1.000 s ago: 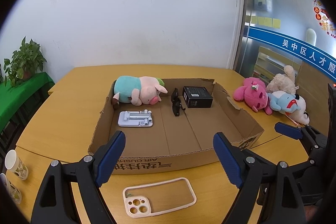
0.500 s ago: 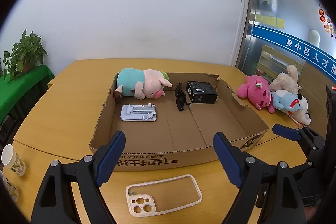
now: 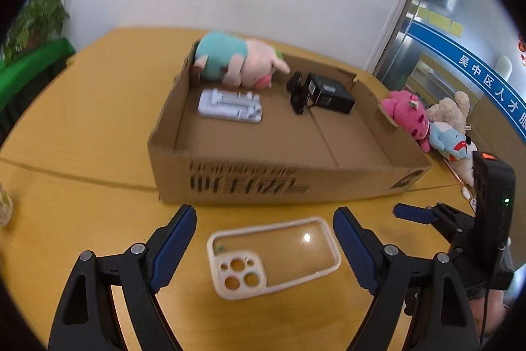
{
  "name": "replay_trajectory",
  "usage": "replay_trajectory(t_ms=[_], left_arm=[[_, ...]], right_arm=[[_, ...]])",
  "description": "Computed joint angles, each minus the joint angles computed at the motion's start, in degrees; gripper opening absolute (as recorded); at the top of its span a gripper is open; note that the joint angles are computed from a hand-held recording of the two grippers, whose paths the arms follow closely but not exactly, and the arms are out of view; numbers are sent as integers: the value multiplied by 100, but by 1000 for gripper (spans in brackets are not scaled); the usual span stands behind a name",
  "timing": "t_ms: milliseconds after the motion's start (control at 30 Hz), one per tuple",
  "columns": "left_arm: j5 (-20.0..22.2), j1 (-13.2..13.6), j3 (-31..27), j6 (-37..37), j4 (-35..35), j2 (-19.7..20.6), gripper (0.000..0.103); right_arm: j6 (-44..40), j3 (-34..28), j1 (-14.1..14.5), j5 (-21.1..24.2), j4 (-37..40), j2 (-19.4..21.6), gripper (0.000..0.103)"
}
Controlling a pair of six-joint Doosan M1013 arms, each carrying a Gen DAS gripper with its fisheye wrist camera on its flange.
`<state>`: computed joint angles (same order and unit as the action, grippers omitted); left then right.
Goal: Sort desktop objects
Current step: 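Move both grippers toward the clear phone case on the table, then close both grippers on the white rim of the phone case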
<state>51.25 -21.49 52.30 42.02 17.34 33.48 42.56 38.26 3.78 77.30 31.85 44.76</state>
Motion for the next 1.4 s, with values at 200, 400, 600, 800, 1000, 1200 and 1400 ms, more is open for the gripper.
replay_trajectory(t_ms=[200, 400, 600, 800, 1000, 1200, 1400], left_arm=[[-174, 275, 341, 470, -1317, -24, 82], [-68, 405, 258, 892, -2141, 148, 82], [-107, 425, 196, 1158, -2418, 220, 82], [-232, 405, 242, 1172, -2425, 177, 82], [-745, 270, 418, 1174, -2149, -39, 82], [-985, 198, 496, 1343, -2229, -101, 82], [-678, 189, 450, 1036, -2086, -18, 82]], right_arm=[[-5, -267, 49, 772, 104, 341, 103], [-27, -653, 104, 1267, 321, 630, 102], [-70, -755, 122, 1572, 524, 727, 102], [31, -776, 55, 1719, 807, 754, 103], [-290, -295, -132, 1343, 1332, 425, 103], [-636, 228, -294, 996, 1719, 118, 103], [-559, 419, -322, 761, 1357, 45, 102]])
